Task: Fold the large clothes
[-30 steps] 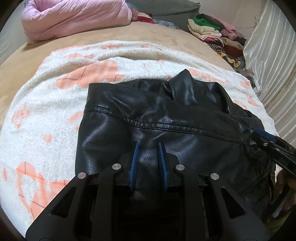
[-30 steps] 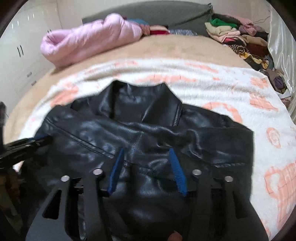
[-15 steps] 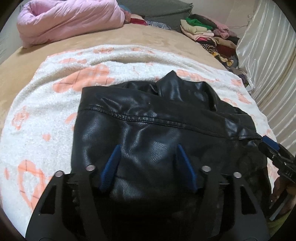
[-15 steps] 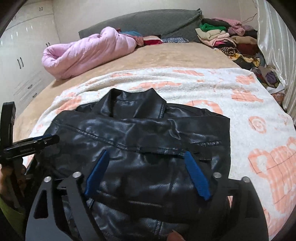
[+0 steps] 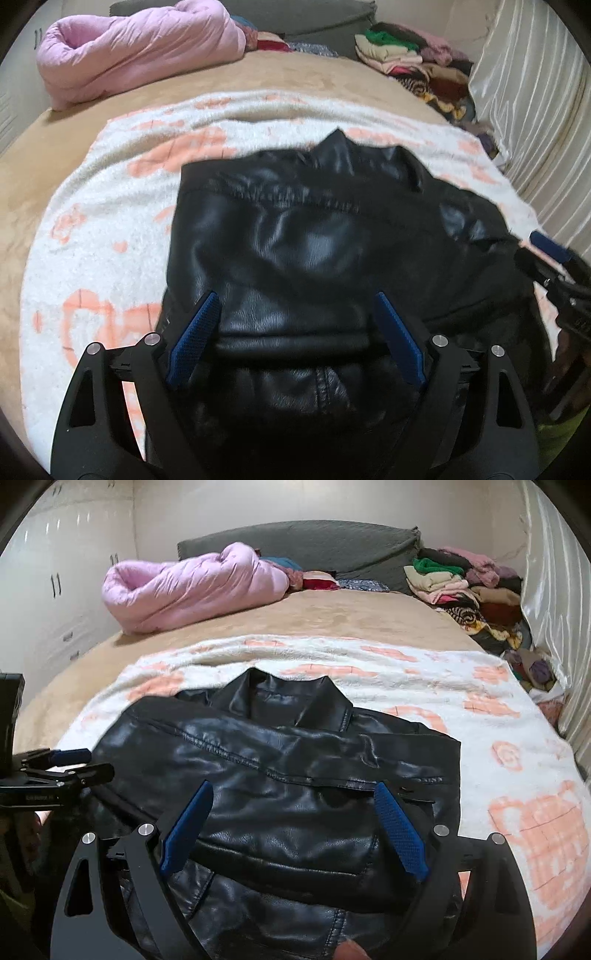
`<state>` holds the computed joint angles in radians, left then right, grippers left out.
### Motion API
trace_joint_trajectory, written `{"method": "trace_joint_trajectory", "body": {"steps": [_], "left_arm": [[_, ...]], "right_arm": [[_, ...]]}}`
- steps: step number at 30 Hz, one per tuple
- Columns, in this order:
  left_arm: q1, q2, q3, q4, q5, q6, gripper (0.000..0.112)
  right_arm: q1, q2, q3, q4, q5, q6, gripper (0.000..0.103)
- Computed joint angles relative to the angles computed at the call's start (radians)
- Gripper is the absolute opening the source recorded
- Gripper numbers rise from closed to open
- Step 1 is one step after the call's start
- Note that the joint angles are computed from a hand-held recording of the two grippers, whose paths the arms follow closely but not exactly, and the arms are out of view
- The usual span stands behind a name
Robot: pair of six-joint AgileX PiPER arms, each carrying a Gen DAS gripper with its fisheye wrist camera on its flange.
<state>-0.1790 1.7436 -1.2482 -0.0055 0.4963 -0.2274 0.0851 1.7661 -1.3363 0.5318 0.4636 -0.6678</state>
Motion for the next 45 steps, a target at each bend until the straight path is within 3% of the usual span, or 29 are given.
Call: {"method": "trace_joint_trajectory", "body": {"steps": [6,9,11,15,17,23,28,30,35,37,38,39,40,45], "left_arm": [[-0.022,0.044,-0.006,0.092,-0.002,-0.070,0.078],[-0.004,0.054,0.001,0.029,-0.022,-0.018,0.078],[0.005,0.066,0.009,-0.010,-0.038,0.020,0.078],[-0.020,0.073,0.014,0.096,-0.048,-0.069,0.078],[-0.014,0.064,0.019,0.072,-0.050,-0.051,0.078],[0.007,-0.033,0.037,0.029,-0.034,-0.030,0.078],[0.069,-0.076,0.032,0.023,-0.047,-0.051,0.089],[0.094,-0.041,-0.009,0.038,-0.021,-0.069,0.089],[0.189,0.107,-0.140,-0.170,0.058,0.080,0.089],[0.192,0.138,-0.157,-0.167,0.067,0.063,0.089],[0.193,0.149,-0.158,-0.177,0.065,0.066,0.089],[0.190,0.156,-0.154,-0.168,0.055,0.048,0.089],[0.185,0.156,-0.142,-0.159,0.033,0.026,0.089],[0.139,0.146,-0.131,0.075,-0.013,-0.220,0.089]], "right_arm": [[-0.003,0.088,-0.060,-0.137,0.058,0.150,0.088],[0.012,0.153,-0.093,-0.306,0.087,0.299,0.088],[0.002,0.173,-0.080,-0.269,0.069,0.259,0.089],[-0.010,0.188,-0.081,-0.220,0.063,0.223,0.090],[-0.018,0.174,-0.073,-0.182,0.065,0.190,0.090],[-0.125,0.060,-0.029,0.095,0.123,0.014,0.092],[-0.213,0.074,-0.086,0.040,0.115,0.104,0.095],[-0.250,0.144,-0.176,0.000,0.174,0.184,0.096],[-0.316,0.353,-0.419,0.043,0.390,0.244,0.096],[-0.314,0.398,-0.462,0.053,0.418,0.244,0.096],[-0.312,0.422,-0.491,0.072,0.432,0.216,0.091],[-0.309,0.451,-0.533,0.103,0.469,0.184,0.061],[-0.301,0.455,-0.550,0.099,0.485,0.192,0.054],[-0.218,0.496,-0.680,-0.079,0.466,0.297,0.050]]}}
